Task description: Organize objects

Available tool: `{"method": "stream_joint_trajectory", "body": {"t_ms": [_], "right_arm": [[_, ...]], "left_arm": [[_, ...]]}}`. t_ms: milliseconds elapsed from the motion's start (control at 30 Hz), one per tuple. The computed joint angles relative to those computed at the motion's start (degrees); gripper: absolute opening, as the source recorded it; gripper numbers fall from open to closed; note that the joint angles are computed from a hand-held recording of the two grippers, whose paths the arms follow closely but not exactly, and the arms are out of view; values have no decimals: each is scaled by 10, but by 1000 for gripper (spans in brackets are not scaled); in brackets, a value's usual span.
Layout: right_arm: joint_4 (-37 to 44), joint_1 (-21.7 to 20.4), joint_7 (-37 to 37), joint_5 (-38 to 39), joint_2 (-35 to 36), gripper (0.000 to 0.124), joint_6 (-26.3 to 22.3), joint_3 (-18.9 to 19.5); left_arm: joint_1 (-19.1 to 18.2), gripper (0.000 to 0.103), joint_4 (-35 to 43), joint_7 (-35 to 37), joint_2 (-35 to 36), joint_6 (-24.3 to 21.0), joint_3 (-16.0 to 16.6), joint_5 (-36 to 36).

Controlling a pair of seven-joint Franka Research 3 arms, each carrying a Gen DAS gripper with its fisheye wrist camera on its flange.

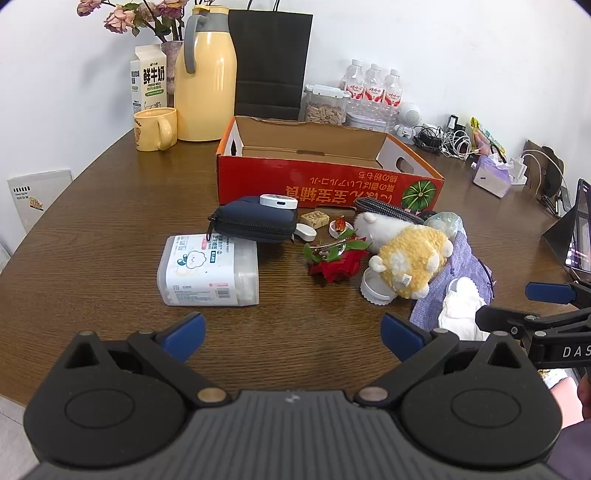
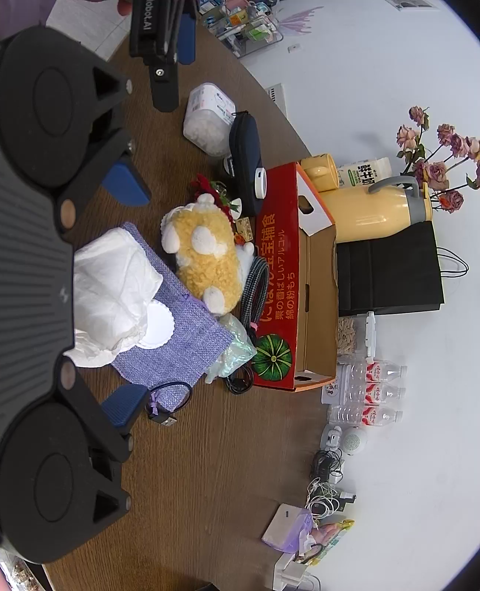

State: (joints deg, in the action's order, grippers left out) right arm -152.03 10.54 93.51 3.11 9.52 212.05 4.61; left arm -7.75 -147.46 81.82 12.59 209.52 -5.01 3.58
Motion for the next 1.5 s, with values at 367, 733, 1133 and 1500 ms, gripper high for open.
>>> {"method": "stream_joint_trajectory", "body": {"t_ms": [367, 733, 1133, 1500], "right_arm": [[0, 2, -3, 5, -1, 103, -1, 0], [0, -2, 0, -2, 0, 103, -1, 0], [0, -1, -2, 0, 2, 103, -1, 0], [1, -1, -3, 1, 2, 103, -1, 1]], "left_arm": [[0, 103, 0, 0, 0, 1, 0, 0], [0, 103, 0, 0, 0, 1, 0, 1], [1, 103, 0, -1, 1, 1, 0, 1], [1, 103, 0, -1, 1, 1, 0, 2]]}}
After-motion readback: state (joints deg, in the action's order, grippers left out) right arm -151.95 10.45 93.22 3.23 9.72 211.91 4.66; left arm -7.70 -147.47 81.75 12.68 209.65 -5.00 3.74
